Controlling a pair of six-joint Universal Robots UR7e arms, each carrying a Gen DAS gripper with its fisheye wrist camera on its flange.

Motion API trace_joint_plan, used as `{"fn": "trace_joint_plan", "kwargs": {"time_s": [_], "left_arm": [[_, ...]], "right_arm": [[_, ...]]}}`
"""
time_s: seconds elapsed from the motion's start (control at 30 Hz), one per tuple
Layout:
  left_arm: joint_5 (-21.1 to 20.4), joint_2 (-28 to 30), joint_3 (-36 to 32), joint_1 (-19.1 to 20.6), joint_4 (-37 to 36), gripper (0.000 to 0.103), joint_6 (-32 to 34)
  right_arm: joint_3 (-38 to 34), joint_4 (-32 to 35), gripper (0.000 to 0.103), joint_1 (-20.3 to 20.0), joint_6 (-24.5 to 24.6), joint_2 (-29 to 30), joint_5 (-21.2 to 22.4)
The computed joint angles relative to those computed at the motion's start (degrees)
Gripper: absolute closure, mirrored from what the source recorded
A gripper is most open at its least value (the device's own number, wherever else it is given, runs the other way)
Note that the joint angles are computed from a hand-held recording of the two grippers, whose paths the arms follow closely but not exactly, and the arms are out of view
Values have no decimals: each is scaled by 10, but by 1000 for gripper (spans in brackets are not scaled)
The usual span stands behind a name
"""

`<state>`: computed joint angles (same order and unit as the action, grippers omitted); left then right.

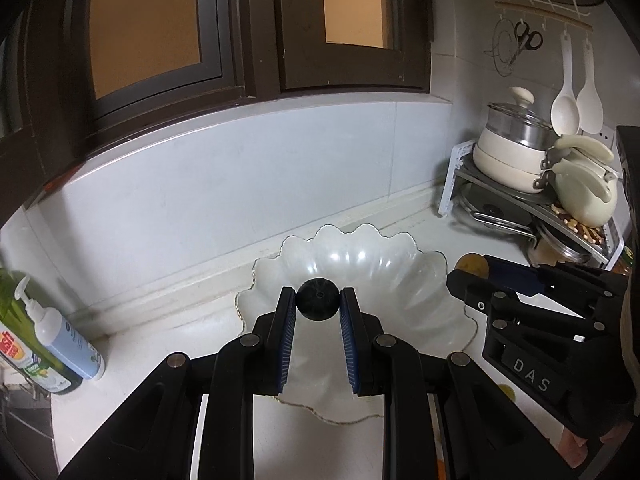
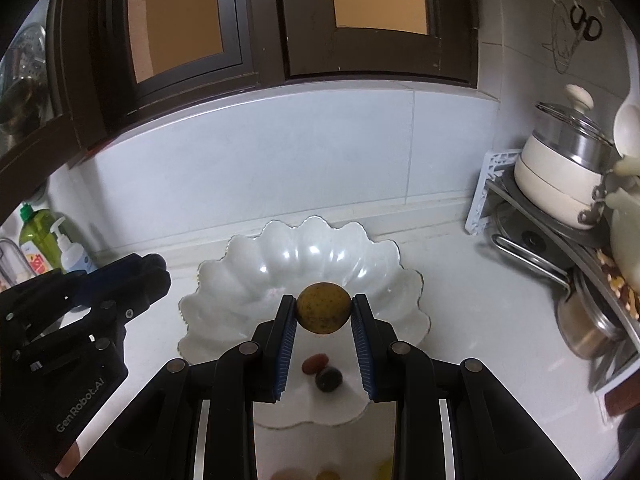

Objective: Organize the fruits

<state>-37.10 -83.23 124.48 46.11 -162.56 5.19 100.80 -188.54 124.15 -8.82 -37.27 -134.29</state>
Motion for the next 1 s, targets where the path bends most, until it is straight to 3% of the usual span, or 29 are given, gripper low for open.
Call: {"fn": "trace_joint_plan", "kwargs": {"time_s": [0.6,1.0], "left_arm": [[-40,86,-96,75,16,80,35],[-78,140,-168,128,104,80,2]], "right_arm": [[-92,103,73,-37,14,38,14],[-154,188,73,-66,47,71,11]]}}
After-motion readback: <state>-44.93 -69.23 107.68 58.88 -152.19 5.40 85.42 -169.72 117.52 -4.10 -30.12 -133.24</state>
